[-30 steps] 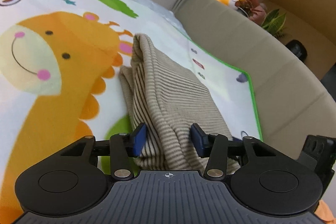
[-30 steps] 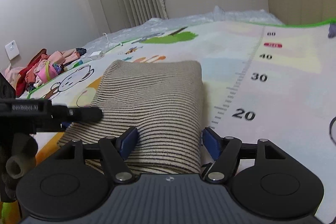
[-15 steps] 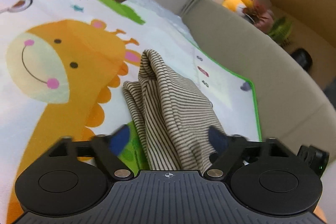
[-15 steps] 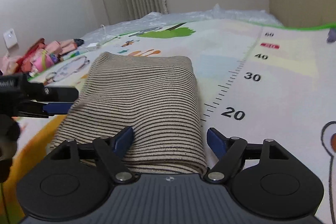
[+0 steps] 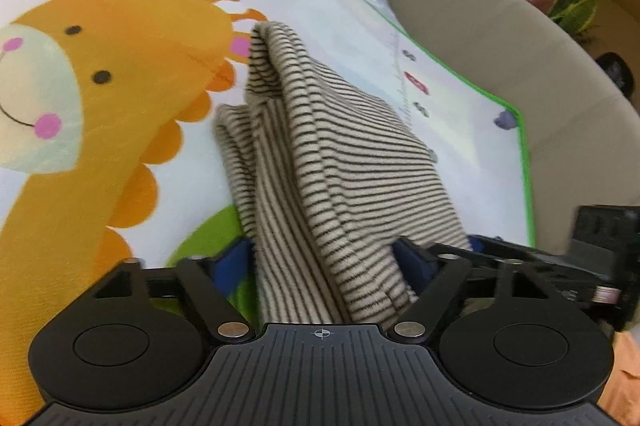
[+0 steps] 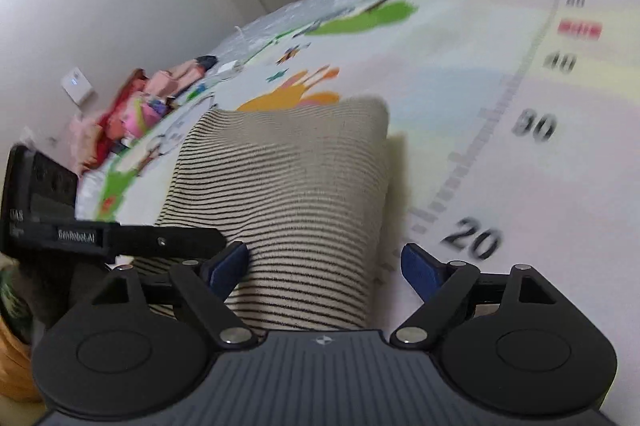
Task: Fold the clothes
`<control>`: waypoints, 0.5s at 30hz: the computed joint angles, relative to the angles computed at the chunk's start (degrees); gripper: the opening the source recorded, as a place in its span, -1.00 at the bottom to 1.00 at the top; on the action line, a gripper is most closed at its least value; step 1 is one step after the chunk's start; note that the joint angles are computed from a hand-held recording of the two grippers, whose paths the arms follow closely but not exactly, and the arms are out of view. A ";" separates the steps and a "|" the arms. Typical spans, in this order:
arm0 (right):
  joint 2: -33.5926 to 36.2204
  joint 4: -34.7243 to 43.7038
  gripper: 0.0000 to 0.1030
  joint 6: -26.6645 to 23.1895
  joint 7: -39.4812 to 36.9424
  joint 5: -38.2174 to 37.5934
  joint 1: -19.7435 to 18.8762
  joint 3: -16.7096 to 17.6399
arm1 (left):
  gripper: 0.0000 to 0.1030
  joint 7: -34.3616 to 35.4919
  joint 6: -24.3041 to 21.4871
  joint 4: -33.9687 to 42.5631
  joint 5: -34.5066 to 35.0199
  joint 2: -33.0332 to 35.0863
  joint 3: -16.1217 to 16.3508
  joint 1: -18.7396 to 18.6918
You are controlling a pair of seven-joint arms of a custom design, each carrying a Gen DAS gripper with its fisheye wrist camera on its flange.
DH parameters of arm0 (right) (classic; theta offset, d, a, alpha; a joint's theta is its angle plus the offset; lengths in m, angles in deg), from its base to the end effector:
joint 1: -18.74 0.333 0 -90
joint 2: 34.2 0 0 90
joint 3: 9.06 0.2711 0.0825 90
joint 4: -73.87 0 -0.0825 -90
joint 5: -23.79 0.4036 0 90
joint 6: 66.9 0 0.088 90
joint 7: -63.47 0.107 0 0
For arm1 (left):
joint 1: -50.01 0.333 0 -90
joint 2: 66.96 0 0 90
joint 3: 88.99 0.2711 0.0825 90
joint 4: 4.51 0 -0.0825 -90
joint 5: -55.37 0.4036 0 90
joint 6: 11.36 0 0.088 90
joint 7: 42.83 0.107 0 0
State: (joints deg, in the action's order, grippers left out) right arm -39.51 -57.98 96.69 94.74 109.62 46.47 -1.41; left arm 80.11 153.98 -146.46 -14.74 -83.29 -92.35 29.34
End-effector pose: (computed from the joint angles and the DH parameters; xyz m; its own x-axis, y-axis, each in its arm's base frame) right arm 0.4676 0.2659 0.3640 0.4340 -0.7487 -0.5012 -0.7750 -0.0265 -0.6315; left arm 0.4723 -0.1506 0.3918 -0.0969 -0.8207 0.5631 -0.8083 -0.2652 -0.5257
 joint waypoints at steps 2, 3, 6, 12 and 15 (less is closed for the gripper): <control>0.91 1.06 0.48 -0.60 -1.95 1.97 0.29 0.21 | 0.37 4.21 -0.23 0.12 -3.99 0.06 1.01 -0.67; 1.57 1.76 0.48 0.46 -1.21 1.10 0.54 0.71 | 0.34 6.30 -0.50 0.12 -6.27 0.05 1.30 -0.64; 4.19 5.14 0.44 2.48 0.20 -0.59 1.20 1.78 | 0.29 12.44 -2.03 -0.72 -13.34 -1.18 1.95 1.08; 16.84 20.31 0.34 2.69 8.18 -12.31 2.18 4.74 | 0.28 15.95 -1.07 -4.72 -14.52 -6.02 3.34 8.08; 26.83 31.86 0.34 4.07 14.07 -22.05 3.93 5.89 | 0.28 18.64 0.01 -4.10 -15.98 -5.11 5.40 11.10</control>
State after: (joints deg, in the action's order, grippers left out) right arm -12.69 -26.12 100.76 108.81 87.57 50.40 4.48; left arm 98.75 153.99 -150.56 -30.72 -88.40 -86.95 40.44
